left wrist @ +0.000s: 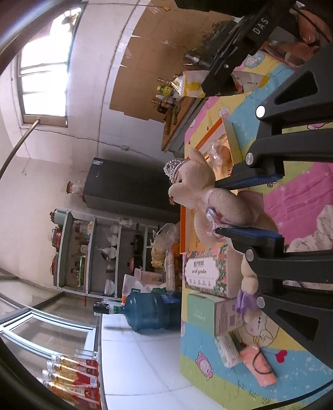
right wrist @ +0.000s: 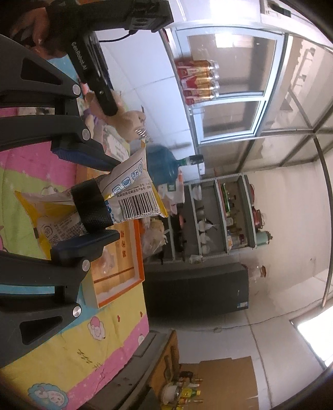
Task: Organize soft objects
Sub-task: 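Carry the teddy bear with left while right carries the snack packet to the tray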
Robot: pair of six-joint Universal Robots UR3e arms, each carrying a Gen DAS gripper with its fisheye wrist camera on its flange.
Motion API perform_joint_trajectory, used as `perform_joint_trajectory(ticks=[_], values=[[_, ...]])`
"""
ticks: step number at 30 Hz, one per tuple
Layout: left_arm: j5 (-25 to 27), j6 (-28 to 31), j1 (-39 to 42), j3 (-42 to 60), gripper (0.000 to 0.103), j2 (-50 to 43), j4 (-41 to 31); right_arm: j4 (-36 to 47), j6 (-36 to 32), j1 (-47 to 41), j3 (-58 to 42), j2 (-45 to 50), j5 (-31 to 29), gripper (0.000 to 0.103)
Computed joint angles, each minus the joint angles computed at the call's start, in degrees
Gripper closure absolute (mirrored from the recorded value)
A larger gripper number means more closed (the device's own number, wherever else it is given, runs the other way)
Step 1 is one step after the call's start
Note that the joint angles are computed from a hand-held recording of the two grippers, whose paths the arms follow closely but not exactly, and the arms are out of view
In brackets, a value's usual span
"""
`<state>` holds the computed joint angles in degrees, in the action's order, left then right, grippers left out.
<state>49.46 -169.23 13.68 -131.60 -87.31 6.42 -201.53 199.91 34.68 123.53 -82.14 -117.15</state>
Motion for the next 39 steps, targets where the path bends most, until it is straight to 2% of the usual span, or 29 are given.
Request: perform_joint_trajectory(ticks=[7,17,28,32,39], values=[[6.28,-2.84,-6.88,7.06,0.075,-7.7,1.55,-1.23,-1.2,-6.38,1.86,-0.81,6.08,0.054],[12.17,-6.35,-14.93,20.6,0.075,-16.52,-1.95,-0.53,-5.24,-15.65,0.8,-0.87,15.23,0.054],[19.01,-11.82,-22.85,40.14,0.075,-30.25,-8.96,5.96,-10.72,-29.96,-4.76,0.42,27.93,0.054],[21.34,-13.06,-25.18,49.18,0.075,-37.1,-13.33,9.45,-10.73,-34.86,-8.87,3.44,32.87,0.054],[22.79,-13.39,-26.64,60.49,0.075,-45.57,-20.45,14.04,-10.04,-38.61,-16.47,12.16,35.7,0.054]])
